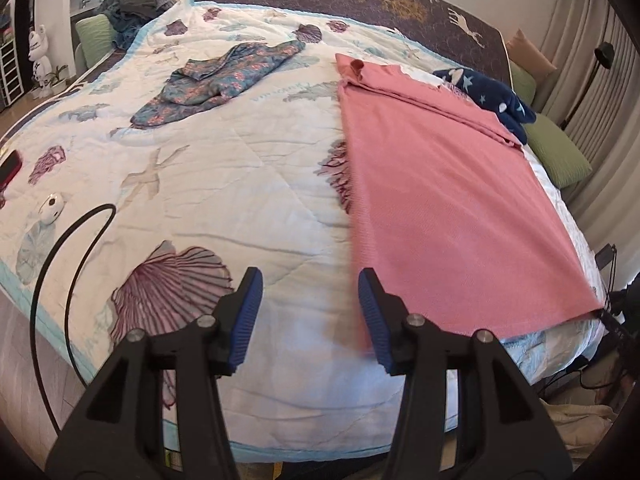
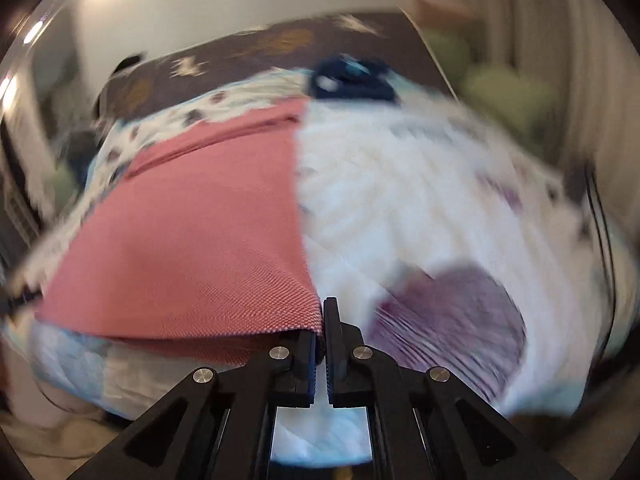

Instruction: Fold small clothes

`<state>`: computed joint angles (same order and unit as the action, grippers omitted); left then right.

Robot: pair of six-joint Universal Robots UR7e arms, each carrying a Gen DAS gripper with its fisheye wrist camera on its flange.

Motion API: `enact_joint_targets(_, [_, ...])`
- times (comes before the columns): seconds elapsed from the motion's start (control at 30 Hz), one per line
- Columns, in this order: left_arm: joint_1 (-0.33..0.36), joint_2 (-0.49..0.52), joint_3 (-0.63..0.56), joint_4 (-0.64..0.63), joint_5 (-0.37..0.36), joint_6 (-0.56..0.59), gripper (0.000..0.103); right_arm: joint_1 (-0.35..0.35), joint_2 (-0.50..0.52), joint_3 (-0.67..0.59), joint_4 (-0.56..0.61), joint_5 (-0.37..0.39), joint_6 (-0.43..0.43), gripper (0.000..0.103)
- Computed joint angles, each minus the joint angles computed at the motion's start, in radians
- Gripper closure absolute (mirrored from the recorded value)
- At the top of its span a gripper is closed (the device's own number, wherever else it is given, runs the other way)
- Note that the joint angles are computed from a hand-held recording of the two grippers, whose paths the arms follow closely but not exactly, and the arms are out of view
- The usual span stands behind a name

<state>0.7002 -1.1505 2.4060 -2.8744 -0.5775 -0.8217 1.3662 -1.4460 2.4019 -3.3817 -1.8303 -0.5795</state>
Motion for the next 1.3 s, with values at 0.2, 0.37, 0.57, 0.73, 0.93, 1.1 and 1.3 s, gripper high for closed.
enact_joint_targets(0.2, [0.022, -0.014, 0.01, -0.046, -0.065, 0.028, 0.052, 0.041, -0.036, 0.015, 0.131, -0.037, -0.18, 0.091])
enact_joint_targets(0.37, [0.05, 0.01, 0.016, -0.194, -0.183, 0.12, 0.048, -0.017, -0.147, -0.019, 0.273, 0.115, -0.096, 0.047])
enact_joint_targets(0.57, [0.064, 0.028, 0.007, -0.263, -0.246, 0.162, 0.048, -0.079, -0.162, -0.092, 0.444, 0.229, 0.081, 0.044])
enact_joint_targets(0.73, [0.05, 0.073, -0.033, -0.19, -0.201, 0.199, 0.097, -0.094, -0.101, -0.145, 0.526, 0.257, 0.147, 0.043])
enact_joint_targets(0.93, [0.041, -0.073, 0.027, -0.076, -0.146, 0.134, 0.098, -0.071, -0.097, -0.145, 0.531, 0.242, 0.123, 0.043])
enact_joint_targets(1.1, [0.05, -0.113, 0.063, -0.1, -0.204, 0.121, 0.102, -0.075, -0.099, -0.145, 0.553, 0.257, 0.127, 0.043])
enact_joint_targets(1.3, [0.049, -0.03, 0.033, -0.188, -0.204, 0.18, 0.036, -0.05, -0.065, -0.165, 0.619, 0.253, 0.105, 0.043])
